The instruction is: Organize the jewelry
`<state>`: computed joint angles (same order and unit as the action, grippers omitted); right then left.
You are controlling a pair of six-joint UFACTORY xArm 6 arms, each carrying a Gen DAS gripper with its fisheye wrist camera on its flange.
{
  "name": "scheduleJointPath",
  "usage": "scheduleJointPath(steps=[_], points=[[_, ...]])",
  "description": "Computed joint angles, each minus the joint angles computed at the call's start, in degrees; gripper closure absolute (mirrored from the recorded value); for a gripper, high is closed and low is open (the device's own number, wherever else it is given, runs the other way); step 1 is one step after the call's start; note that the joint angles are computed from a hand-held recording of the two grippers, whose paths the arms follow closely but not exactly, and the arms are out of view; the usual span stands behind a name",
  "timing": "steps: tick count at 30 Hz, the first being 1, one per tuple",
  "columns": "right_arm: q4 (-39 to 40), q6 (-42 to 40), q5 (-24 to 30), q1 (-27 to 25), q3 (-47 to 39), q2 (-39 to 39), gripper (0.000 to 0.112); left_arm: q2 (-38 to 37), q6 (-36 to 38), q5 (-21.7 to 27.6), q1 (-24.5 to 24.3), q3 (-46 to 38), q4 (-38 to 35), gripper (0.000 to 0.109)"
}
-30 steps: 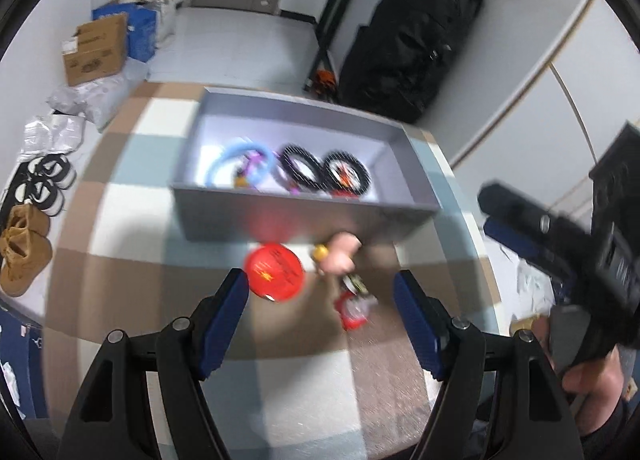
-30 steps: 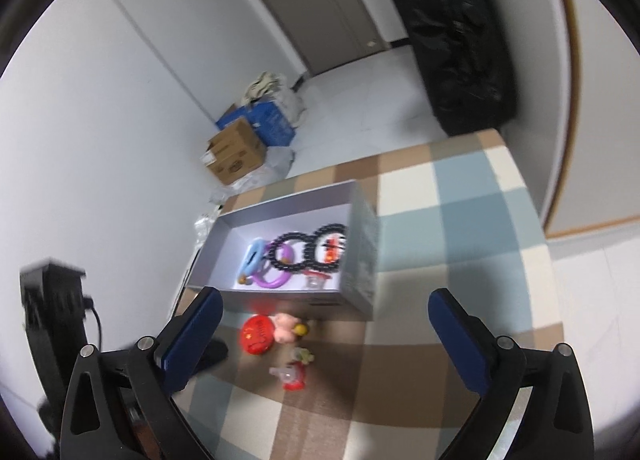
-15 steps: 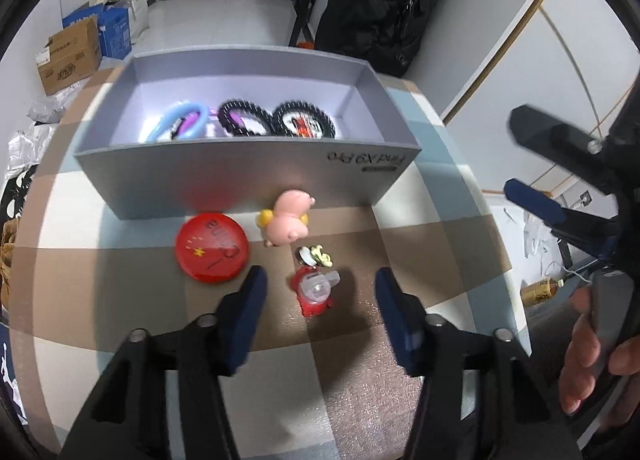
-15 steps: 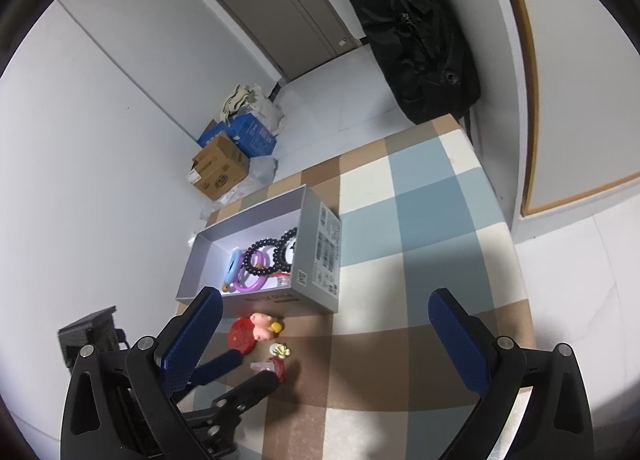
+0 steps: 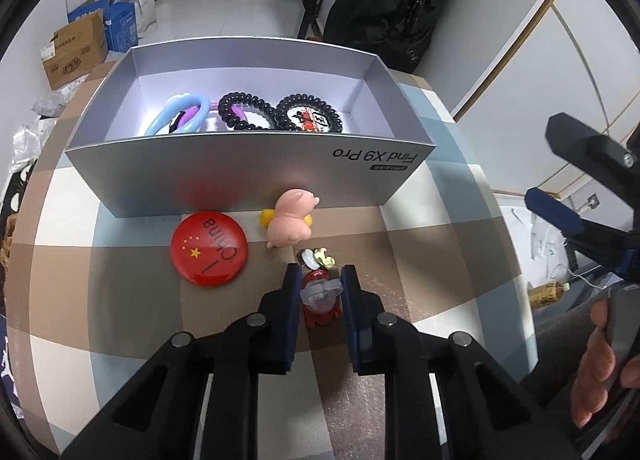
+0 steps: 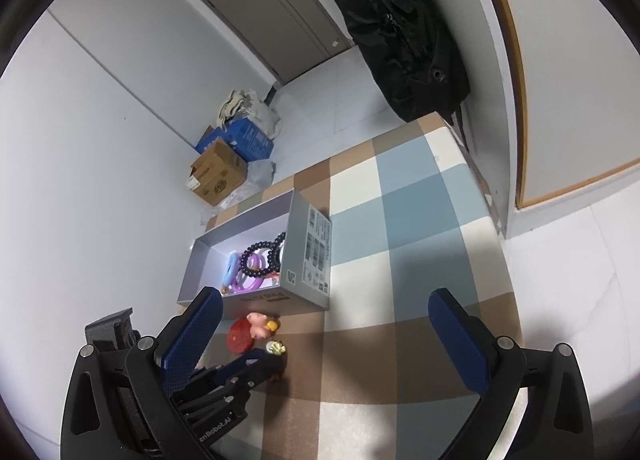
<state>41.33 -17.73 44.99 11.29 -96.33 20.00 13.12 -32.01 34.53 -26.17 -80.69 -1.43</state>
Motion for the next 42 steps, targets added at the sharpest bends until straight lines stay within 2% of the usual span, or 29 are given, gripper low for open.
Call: scheduleJointPath(steps=[11, 20, 22, 24, 33, 38, 42], points=[[-2.13, 1.01, 0.67, 0.33, 0.4, -0.18, 0.009, -3.12, -1.3, -2.78, 0.83, 2.39, 0.35, 0.094], [-5.22, 0.23, 1.02, 2.12, 1.24, -0.1, 0.01, -8.08, -6.93, -6.94, 3.72, 7.46, 1.45, 0.094], [-5.69, -0.88, 1.56, 2.89, 1.4, 0.01, 0.016, -9.01, -8.82, -8.07, 4.18, 8.42, 2.37, 0.094], [-6.04, -2.27, 2.74, 3.85, 1.22, 0.32, 0.026, -9.42, -9.7, -9.35, 4.51, 8.98, 2.34, 0.094], [-11.05, -6.17, 5.31, 8.13, -0.19, 2.38, 0.05, -11.44, -9.87, -13.12, 5.65, 11.77, 0.88, 0.094], [-13.43, -6.44, 4.76, 9.8, -0.77, 3.59, 0.054, -12.04, -8.21, -13.72, 6.39, 12.78, -1.53, 0.094], [-14.72, -5.8, 4.34, 10.4, -1.66, 4.6, 0.063, -12.66, -6.83, -14.28, 6.97, 13.79, -4.32, 0.094]])
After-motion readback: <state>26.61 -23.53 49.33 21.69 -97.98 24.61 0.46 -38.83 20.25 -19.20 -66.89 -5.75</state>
